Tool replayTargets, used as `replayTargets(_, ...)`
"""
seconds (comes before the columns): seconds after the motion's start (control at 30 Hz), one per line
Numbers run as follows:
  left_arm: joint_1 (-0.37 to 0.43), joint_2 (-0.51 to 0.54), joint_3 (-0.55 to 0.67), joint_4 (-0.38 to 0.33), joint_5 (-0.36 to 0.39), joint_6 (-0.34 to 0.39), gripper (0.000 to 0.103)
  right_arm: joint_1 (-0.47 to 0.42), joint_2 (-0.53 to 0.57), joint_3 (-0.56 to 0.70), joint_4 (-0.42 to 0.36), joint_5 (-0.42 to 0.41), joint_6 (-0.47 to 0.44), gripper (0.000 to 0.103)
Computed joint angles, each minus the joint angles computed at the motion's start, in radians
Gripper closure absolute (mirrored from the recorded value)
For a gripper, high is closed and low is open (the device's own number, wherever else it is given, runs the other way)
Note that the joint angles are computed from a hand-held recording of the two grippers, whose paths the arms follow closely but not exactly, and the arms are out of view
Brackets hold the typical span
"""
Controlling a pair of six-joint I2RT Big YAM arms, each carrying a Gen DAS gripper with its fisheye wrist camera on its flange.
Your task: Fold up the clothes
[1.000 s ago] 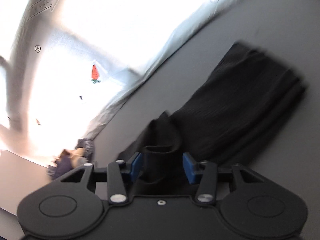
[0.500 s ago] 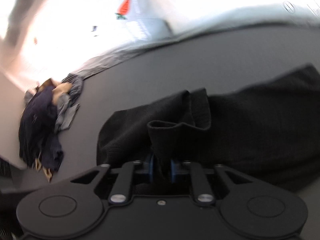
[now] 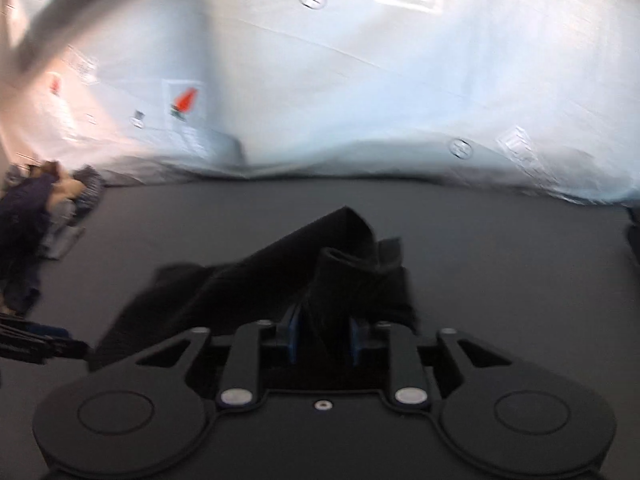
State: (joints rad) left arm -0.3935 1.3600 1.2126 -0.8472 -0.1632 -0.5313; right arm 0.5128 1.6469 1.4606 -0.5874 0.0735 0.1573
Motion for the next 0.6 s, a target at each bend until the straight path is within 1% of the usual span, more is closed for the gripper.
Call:
replayTargets(0.03,-0.009,0.011,0.01,-0.003,-0.007,0.002,0.042,-0.009,-0.006,-0.019,-0.009,0.022,0.002,0.073)
replayTargets(0.07,-0.017,0.02,0.018,-0.005,-0.013,0.001,0.042,-0.016,-0.017,-0.045,0.003,0.023,0.019,0.074)
replayTargets(0.13,-0.024,0.031,0.031,-0.003,-0.022,-0.011,0.042,-0.027,-0.044,-0.092,0.05,0.015,0.083,0.072)
replayTargets(0.2,-0.025,0.04,0.04,-0.003,-0.029,-0.032,0.041,-0.039,-0.073,-0.133,0.097,0.008,0.109,0.072)
replayTargets(0.23,-0.024,0.046,0.047,-0.005,-0.031,-0.043,0.04,-0.041,-0.078,-0.144,0.124,0.003,0.115,0.075)
replayTargets(0.27,-0.022,0.058,0.058,-0.011,-0.031,-0.053,0.038,-0.042,-0.079,-0.151,0.15,-0.018,0.123,0.081)
replayTargets(0.33,-0.02,0.082,0.08,-0.026,-0.038,-0.063,0.038,-0.048,-0.065,-0.145,0.19,-0.084,0.13,0.088)
replayTargets(0.4,-0.023,0.105,0.101,-0.042,-0.052,-0.061,0.038,-0.037,-0.036,-0.122,0.203,-0.127,0.119,0.088)
replayTargets(0.53,-0.022,0.146,0.134,-0.077,-0.065,-0.067,0.038,-0.02,0.062,-0.03,0.153,-0.164,0.067,0.085)
replayTargets(0.57,-0.022,0.152,0.139,-0.082,-0.068,-0.07,0.038,-0.016,0.084,-0.01,0.142,-0.16,0.067,0.077)
replayTargets(0.6,-0.021,0.16,0.144,-0.087,-0.069,-0.073,0.037,-0.012,0.102,0.007,0.13,-0.151,0.069,0.075)
